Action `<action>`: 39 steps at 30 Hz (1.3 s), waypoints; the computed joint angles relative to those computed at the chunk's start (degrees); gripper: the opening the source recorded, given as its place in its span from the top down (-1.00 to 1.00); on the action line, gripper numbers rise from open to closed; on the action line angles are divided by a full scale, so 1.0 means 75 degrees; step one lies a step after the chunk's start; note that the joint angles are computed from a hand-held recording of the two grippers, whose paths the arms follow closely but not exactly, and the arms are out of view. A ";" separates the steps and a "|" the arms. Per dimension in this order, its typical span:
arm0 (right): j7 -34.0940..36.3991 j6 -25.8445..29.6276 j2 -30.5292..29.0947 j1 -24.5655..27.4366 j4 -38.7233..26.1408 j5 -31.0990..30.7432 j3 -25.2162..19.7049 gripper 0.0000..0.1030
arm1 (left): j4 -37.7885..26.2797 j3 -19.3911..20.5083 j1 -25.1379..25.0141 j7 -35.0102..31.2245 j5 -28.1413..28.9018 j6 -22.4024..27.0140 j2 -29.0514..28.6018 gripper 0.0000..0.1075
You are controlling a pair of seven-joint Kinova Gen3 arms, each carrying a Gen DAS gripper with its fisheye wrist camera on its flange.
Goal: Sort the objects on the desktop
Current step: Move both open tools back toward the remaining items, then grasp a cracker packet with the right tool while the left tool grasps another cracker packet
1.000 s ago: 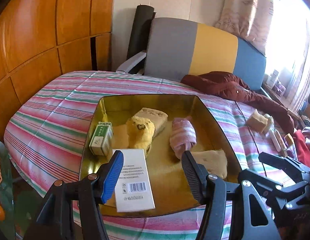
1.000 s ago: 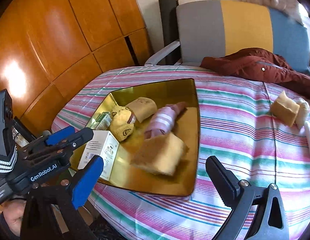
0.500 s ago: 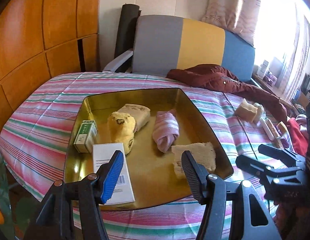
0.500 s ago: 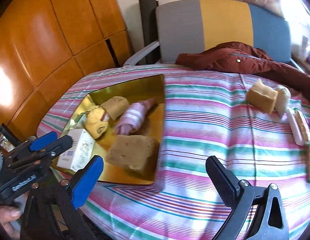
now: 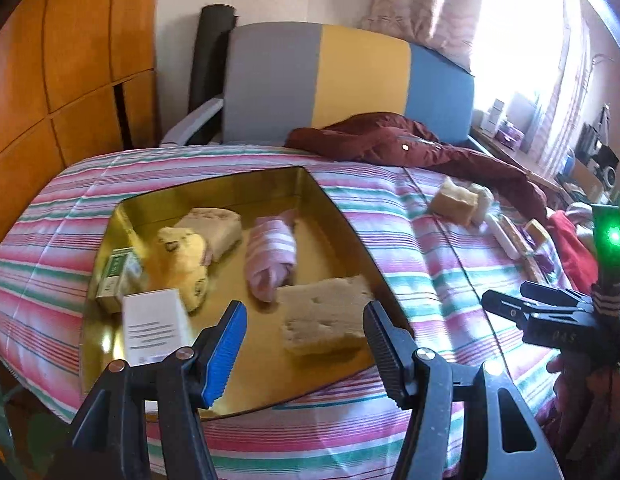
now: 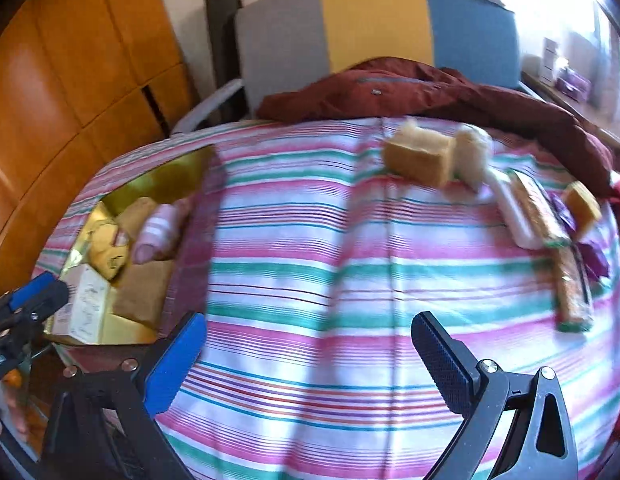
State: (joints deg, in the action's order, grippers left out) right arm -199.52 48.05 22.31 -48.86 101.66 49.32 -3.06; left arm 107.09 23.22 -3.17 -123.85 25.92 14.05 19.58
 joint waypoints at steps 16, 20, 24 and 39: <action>-0.0171 0.0154 -0.1959 0.1822 0.2234 -0.1112 -0.0505 -0.88 | -0.0313 -0.0014 0.0512 -0.0347 0.0095 0.0492 0.0147 -0.14; 0.0812 -0.0093 -0.1885 0.2560 0.2406 -0.1681 -0.0436 -0.53 | -0.0494 -0.0243 0.0873 -0.0233 -0.0057 0.0657 0.0217 -0.14; 0.1173 -0.0575 -0.1660 0.2940 0.2610 -0.1841 -0.0244 -0.49 | -0.0773 -0.0498 0.1363 -0.0008 -0.0345 0.0832 0.0319 -0.14; 0.2814 -0.1074 -0.1505 0.3273 0.2537 -0.2589 -0.0030 0.06 | -0.3112 -0.0580 0.2921 0.0586 -0.0897 0.2690 0.1663 -0.14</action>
State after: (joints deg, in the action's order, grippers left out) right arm -178.41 40.00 11.02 -24.31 120.69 29.91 -3.28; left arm 83.75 18.87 18.74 -119.46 19.20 34.23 32.05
